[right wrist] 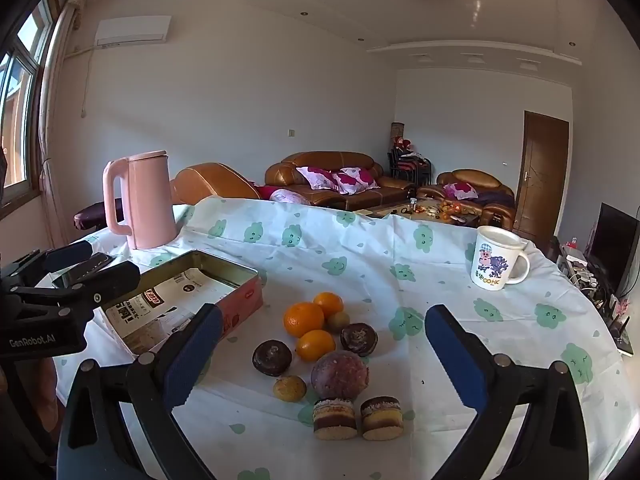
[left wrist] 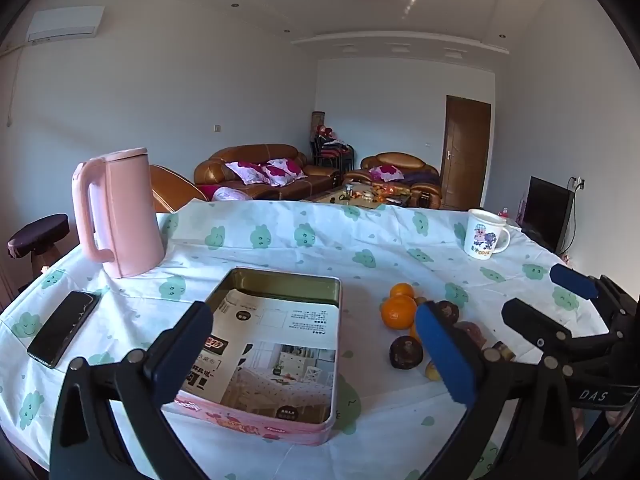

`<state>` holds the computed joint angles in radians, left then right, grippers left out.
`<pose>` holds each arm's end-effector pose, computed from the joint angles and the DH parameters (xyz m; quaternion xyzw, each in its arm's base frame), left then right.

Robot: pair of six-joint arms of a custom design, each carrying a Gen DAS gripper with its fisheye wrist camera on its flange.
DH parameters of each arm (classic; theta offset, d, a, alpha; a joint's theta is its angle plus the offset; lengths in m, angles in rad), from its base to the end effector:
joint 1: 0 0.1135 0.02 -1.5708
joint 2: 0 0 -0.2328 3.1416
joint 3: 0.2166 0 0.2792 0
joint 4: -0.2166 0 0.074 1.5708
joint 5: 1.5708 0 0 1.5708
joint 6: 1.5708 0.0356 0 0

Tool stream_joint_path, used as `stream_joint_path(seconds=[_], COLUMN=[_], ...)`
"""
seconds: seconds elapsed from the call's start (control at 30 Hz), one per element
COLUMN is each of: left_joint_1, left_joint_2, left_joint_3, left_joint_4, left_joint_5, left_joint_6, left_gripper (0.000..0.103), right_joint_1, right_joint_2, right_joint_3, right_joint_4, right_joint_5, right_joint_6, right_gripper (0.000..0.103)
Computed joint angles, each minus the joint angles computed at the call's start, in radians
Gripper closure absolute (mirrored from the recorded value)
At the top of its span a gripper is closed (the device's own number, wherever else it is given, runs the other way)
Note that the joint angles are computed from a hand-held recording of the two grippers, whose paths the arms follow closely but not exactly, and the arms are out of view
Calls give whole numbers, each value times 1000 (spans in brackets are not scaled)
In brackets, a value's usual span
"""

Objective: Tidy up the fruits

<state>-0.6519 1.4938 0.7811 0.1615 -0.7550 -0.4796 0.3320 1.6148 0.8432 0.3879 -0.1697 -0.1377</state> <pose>0.2793 -0.1825 0.1604 -0.1094 0.8239 0.0284 0.5554 0.3466 0.1259 0.1581 -0.2383 0.7923 0.1240 0.5479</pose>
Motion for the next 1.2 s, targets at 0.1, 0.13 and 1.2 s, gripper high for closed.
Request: stream_joint_path(seconds=[0.1,0.13,1.2], left_joint_1=[3,5,3], left_joint_2=[-6,-11,-7], left_joint_3=[-4,-8,-7], left_joint_4=[0,-1,-8], left_joint_5=[9,11,-5], left_joint_6=[3,3,10], left_gripper=[0,0,0], right_joint_1=[-3,-3,-5], right_joint_2=[1,2,6], right_joint_3=[0,-1,-13], right_joint_4=[-3,-2,7], right_joint_5=[-7,-9,-9], right_joint_6=[-7,-10,7], right_gripper=[1,1,1])
